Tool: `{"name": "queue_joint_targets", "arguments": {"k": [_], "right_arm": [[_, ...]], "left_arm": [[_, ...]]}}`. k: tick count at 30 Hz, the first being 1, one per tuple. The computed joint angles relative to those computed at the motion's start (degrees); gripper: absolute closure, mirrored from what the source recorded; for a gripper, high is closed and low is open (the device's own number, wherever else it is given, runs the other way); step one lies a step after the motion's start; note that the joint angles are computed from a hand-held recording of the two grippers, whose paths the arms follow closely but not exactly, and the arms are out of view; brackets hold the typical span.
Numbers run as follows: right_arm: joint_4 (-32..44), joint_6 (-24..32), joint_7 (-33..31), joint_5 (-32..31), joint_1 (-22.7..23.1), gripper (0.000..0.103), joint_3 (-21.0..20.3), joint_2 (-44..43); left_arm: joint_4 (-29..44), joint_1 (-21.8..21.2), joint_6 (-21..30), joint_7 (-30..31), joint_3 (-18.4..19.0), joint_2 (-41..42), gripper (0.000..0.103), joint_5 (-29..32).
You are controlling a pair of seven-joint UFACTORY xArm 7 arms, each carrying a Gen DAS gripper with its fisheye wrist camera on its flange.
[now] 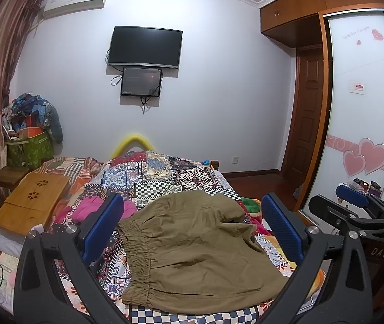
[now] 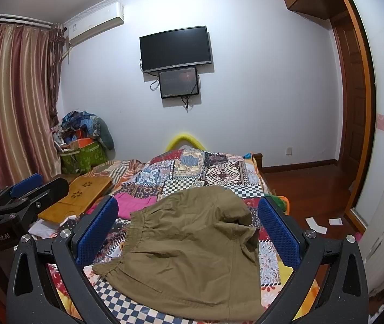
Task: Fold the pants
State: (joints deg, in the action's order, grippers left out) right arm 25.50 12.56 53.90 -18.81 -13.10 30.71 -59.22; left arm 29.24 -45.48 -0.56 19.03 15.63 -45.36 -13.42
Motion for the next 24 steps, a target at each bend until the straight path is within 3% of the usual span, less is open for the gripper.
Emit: {"name": "queue_joint_targets", "arguments": {"k": [10, 14, 20, 24], "right_arm": [[-1.8, 5.2, -1.0, -1.6, 0.2, 0.000, -0.6, -0.1], [-4.1, 9.8, -3.2, -1.2, 4.1, 0.000, -4.9, 1.6], [-8.0, 15.8, -5.6, 1.0, 9.9, 0.001, -11.3, 1.9], [-9.0, 19.1, -7.7, 2.7, 12.5, 0.014, -14.6, 3.7]], "left_arm": [[0.4, 0.2, -0.2, 2.1, 2.3, 3.3, 0.000, 1.0], [1.6, 3.9, 0.0, 3.3, 1.5, 8.4, 0.000, 1.6], [3.7, 4.2, 3.4, 7.1, 5.9, 15.3, 0.000, -1.3], [4.6, 5.7, 6.9, 9.9, 6.7, 19.7, 0.015, -3.6]]}}
